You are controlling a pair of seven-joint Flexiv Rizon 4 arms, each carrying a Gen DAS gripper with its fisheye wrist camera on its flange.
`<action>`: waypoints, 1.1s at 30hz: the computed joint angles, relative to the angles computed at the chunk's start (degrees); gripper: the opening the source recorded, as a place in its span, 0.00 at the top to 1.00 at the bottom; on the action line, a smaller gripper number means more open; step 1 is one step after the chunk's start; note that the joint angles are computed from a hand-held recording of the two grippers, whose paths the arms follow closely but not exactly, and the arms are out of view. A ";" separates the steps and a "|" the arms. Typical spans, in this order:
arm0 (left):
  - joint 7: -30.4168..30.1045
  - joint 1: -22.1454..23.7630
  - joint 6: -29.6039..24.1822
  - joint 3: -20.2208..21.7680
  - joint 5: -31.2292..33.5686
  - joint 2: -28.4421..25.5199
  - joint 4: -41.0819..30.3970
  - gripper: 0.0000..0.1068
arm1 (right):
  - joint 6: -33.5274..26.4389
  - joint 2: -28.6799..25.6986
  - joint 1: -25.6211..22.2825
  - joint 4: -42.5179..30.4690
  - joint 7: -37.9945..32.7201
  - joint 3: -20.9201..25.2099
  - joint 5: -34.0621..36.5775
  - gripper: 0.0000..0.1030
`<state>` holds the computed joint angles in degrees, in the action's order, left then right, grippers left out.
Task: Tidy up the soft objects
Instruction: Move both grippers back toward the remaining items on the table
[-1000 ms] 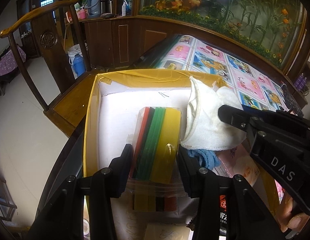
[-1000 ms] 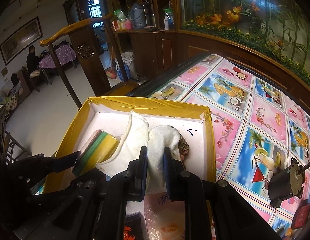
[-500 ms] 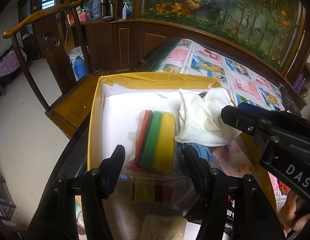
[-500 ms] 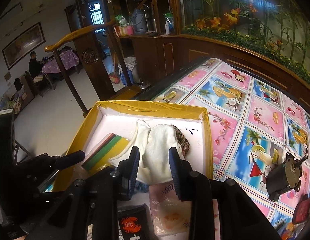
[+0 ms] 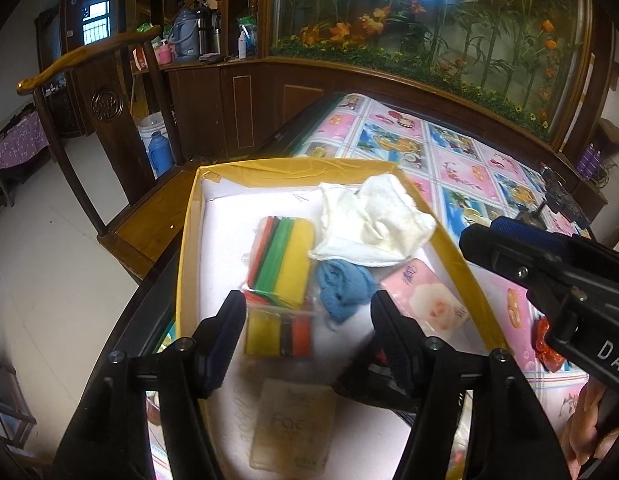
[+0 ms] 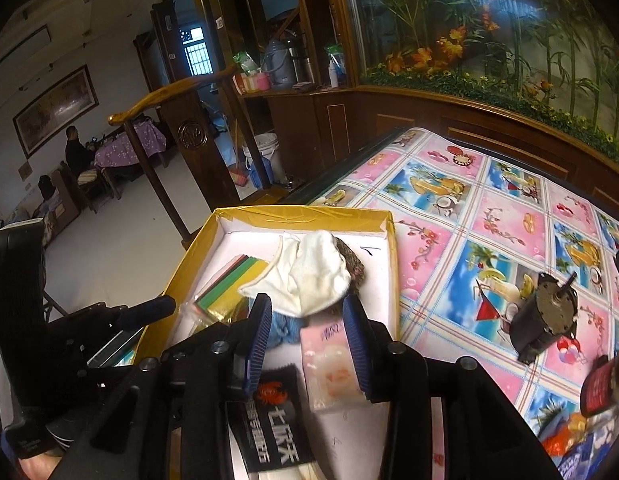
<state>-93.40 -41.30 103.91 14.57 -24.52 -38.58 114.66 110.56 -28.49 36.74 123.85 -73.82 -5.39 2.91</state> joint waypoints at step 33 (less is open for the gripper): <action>11.31 -16.35 -0.66 -2.22 -9.27 -6.35 -9.71 0.36 | 31.69 0.89 -42.15 27.14 10.19 12.28 -18.03 0.55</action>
